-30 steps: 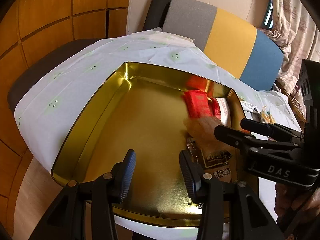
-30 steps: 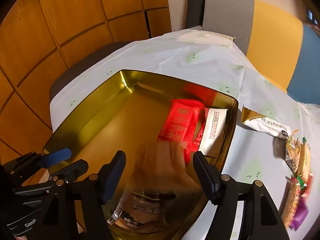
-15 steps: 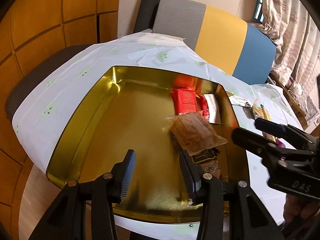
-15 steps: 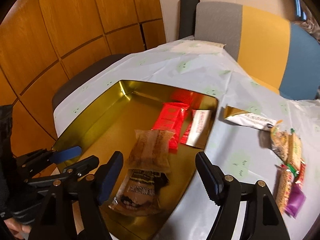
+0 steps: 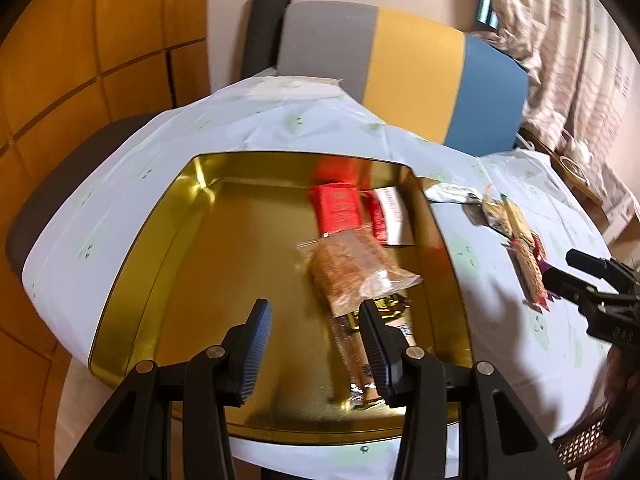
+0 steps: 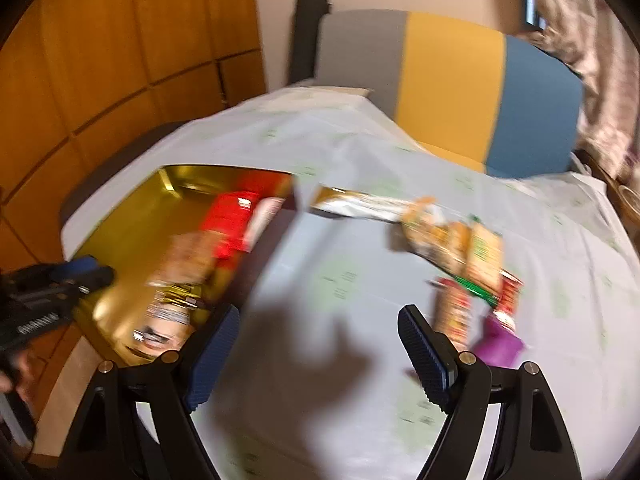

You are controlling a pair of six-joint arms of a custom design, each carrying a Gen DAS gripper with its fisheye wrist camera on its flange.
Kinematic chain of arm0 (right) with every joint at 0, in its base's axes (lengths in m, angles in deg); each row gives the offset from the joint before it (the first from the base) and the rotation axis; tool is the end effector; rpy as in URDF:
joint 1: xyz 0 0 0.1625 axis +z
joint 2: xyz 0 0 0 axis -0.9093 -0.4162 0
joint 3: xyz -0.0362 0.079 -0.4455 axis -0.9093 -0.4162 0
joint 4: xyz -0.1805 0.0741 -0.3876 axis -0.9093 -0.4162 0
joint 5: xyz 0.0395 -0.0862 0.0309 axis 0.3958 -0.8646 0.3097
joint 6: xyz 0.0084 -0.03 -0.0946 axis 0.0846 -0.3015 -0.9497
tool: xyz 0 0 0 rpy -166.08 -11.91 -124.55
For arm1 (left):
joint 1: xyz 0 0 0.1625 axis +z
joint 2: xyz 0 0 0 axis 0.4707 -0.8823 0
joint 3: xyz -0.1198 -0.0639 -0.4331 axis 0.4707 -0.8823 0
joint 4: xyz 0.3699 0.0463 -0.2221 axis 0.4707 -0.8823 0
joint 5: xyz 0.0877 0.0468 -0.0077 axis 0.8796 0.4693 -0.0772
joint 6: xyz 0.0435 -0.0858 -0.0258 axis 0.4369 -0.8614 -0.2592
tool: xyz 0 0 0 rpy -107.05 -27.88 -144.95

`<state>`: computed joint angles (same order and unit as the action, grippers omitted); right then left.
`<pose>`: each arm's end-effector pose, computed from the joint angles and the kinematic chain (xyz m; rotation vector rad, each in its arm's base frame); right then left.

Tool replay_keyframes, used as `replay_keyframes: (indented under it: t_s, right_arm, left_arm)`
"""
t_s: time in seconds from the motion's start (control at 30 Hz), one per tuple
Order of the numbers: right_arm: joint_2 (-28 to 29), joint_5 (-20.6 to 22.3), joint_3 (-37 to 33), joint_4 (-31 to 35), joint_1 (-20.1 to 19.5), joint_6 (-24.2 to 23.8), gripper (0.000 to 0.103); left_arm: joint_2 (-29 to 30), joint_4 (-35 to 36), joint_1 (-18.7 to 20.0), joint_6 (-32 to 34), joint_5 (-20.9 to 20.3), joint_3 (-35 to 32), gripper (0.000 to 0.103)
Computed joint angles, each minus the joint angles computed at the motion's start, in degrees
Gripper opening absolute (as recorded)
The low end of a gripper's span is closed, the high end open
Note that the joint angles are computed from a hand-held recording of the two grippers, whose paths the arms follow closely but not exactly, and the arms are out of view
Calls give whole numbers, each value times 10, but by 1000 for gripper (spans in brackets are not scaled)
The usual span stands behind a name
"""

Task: Organize snacks
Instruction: 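Withdraw both grippers from the tray back toward the remaining snacks, then grasp the white blue-labelled packet with the left gripper and lift it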

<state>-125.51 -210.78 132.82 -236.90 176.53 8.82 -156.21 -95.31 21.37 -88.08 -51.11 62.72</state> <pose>0.2649 -0.4686 0.0708 0.7505 -2.3576 0.6779 -0.1001 -0.4458 0.2453 0.2292 2.3074 -0.8446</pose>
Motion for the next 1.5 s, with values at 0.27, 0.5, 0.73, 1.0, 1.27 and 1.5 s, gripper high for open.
replay_keyframes:
  t_s: [0.27, 0.5, 0.73, 1.0, 1.27, 1.5]
  right_arm:
    - [-61, -54, 25, 10, -40, -19, 82]
    - [-121, -81, 24, 42, -85, -16, 87]
    - [-155, -65, 27, 14, -148, 25, 87]
    - [-171, -52, 17, 76, -166, 88, 88]
    - [-170, -58, 10, 120, -170, 102, 88]
    - [-174, -47, 9, 119, -170, 106, 89]
  left_arm:
    - [25, 15, -8, 43, -16, -21, 46]
    - [58, 30, -11, 104, -40, -51, 46]
    - [108, 48, -9, 179, -44, -107, 46]
    - [185, 72, 15, 263, -68, -193, 46]
    - [268, 121, 35, 342, -71, -288, 46]
    - [341, 187, 55, 391, -69, -380, 56]
